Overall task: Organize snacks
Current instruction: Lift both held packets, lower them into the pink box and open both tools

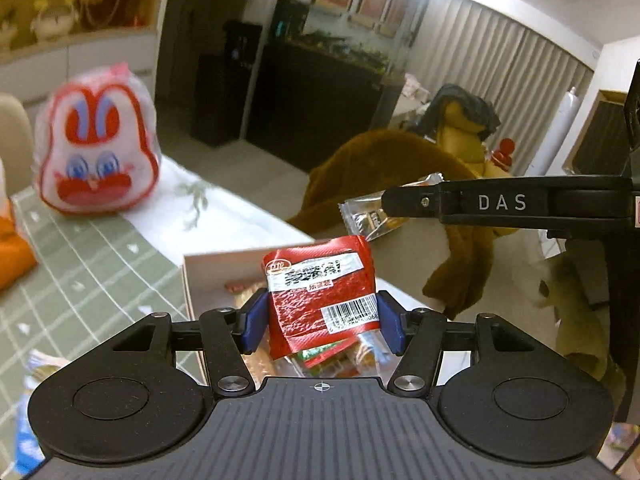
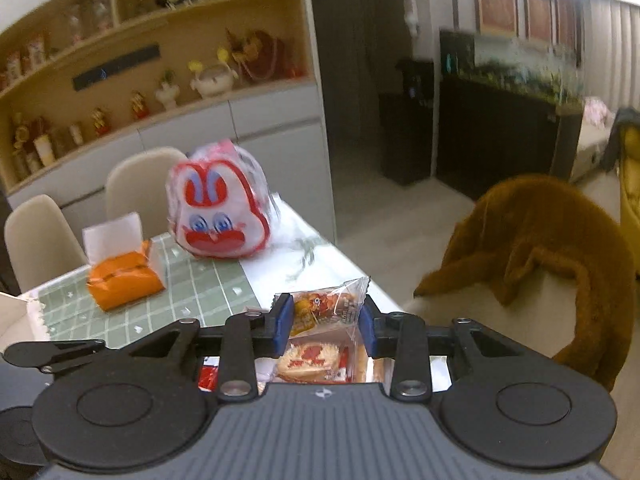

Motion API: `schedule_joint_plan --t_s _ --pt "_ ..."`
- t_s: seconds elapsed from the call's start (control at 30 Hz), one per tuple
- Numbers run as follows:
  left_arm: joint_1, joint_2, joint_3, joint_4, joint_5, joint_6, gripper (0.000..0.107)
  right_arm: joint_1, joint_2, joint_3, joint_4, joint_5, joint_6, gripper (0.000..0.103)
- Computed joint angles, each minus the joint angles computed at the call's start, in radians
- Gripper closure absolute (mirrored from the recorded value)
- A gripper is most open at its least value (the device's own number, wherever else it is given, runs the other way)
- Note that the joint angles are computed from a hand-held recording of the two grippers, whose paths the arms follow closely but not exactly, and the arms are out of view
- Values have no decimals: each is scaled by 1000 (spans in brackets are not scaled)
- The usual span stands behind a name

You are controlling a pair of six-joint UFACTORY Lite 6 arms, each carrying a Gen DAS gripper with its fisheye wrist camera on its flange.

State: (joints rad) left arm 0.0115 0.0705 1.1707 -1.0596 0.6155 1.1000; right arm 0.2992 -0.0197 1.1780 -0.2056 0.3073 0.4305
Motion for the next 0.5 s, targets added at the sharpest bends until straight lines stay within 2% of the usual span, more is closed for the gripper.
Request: schedule_joint_plan --t_s 0.07,0.13,0.17,0.2,0.33,0.4,0.5 --pt "7 150 85 -64 28 44 34 -9 108 60 70 -13 -51 68" --pt "-12 339 225 -1 33 -67 33 -29 212 127 210 -8 -155 54" --pt "-22 413 286 49 37 -127 33 -38 265 167 223 9 -144 45" --pt "-25 451 308 67 40 -145 33 -43 301 188 194 12 -93 45" --pt "38 456 264 -29 87 -76 32 -71 265 82 230 -40 -107 45" --pt "84 431 236 -68 109 -57 31 -72 222 3 111 -62 8 44" --pt "114 413 243 -37 106 -145 30 -71 138 -128 62 -102 38 44"
